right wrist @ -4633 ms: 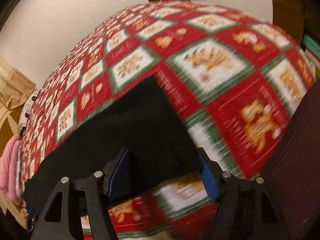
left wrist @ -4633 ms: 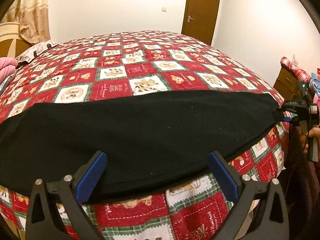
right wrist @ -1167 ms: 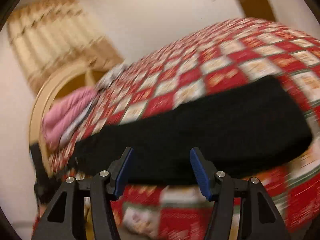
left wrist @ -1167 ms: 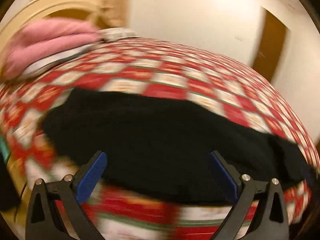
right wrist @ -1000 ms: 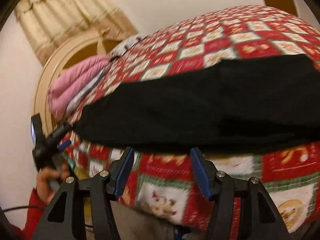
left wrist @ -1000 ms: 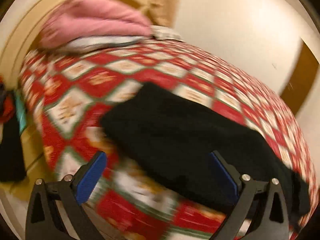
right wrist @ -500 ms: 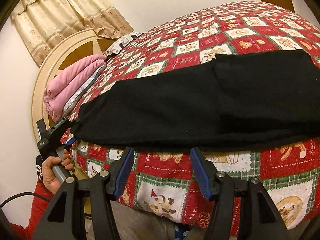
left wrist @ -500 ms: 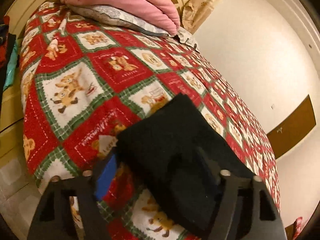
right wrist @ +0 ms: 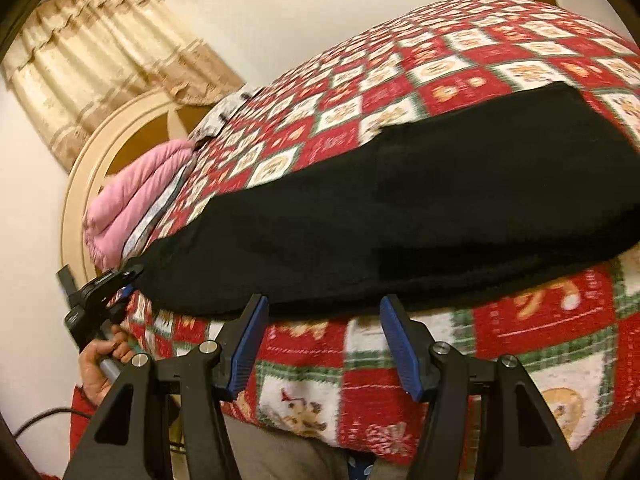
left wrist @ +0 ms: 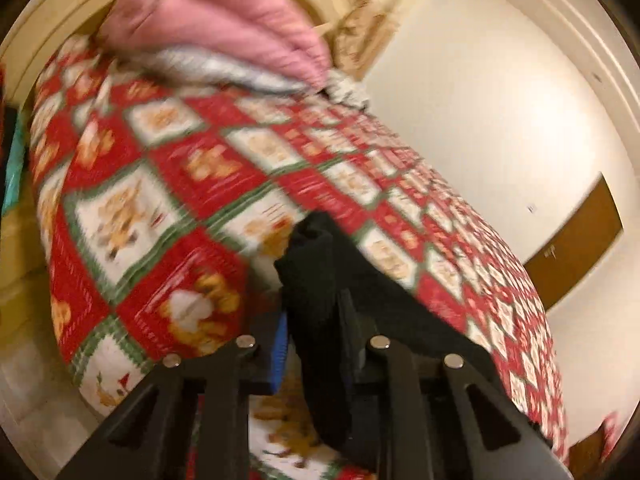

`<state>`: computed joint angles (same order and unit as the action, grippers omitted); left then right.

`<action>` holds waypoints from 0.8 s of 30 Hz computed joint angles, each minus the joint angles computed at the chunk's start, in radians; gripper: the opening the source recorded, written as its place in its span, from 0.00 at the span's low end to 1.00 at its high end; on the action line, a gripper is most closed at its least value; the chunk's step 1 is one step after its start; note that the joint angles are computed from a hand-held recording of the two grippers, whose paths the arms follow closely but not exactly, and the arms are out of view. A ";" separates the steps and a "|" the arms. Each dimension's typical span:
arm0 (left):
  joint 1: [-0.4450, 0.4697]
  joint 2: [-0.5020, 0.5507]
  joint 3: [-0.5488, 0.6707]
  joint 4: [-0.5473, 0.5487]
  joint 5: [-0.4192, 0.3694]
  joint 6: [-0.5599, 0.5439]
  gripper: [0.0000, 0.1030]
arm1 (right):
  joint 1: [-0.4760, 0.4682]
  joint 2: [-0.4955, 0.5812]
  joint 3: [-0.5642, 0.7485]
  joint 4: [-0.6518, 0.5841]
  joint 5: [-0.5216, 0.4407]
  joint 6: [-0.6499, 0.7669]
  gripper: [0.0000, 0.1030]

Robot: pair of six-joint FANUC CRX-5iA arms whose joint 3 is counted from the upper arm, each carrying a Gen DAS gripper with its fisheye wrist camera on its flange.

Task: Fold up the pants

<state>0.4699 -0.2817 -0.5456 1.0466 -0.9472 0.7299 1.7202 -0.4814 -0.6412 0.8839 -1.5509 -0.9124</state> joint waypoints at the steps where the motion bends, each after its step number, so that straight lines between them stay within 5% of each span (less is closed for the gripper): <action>1: -0.014 -0.022 -0.004 0.015 0.006 -0.041 0.22 | 0.016 -0.006 -0.005 0.003 -0.025 -0.025 0.58; 8: -0.131 -0.133 -0.037 0.091 -0.054 -0.267 0.21 | 0.073 -0.030 -0.019 0.003 -0.108 -0.105 0.58; 13: -0.231 -0.209 -0.094 0.023 -0.072 -0.393 0.21 | 0.063 -0.023 -0.015 0.011 -0.095 -0.073 0.58; 19: -0.336 -0.252 -0.123 -0.176 -0.009 -0.401 0.21 | 0.037 -0.023 -0.022 0.001 -0.035 -0.054 0.58; 24: -0.362 -0.264 -0.131 -0.208 0.039 -0.405 0.21 | 0.020 -0.023 -0.027 -0.013 0.002 -0.044 0.58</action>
<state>0.1081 -0.5453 -0.6765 0.8382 -0.9086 0.3249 1.7407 -0.5044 -0.6686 0.8710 -1.5490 -0.9565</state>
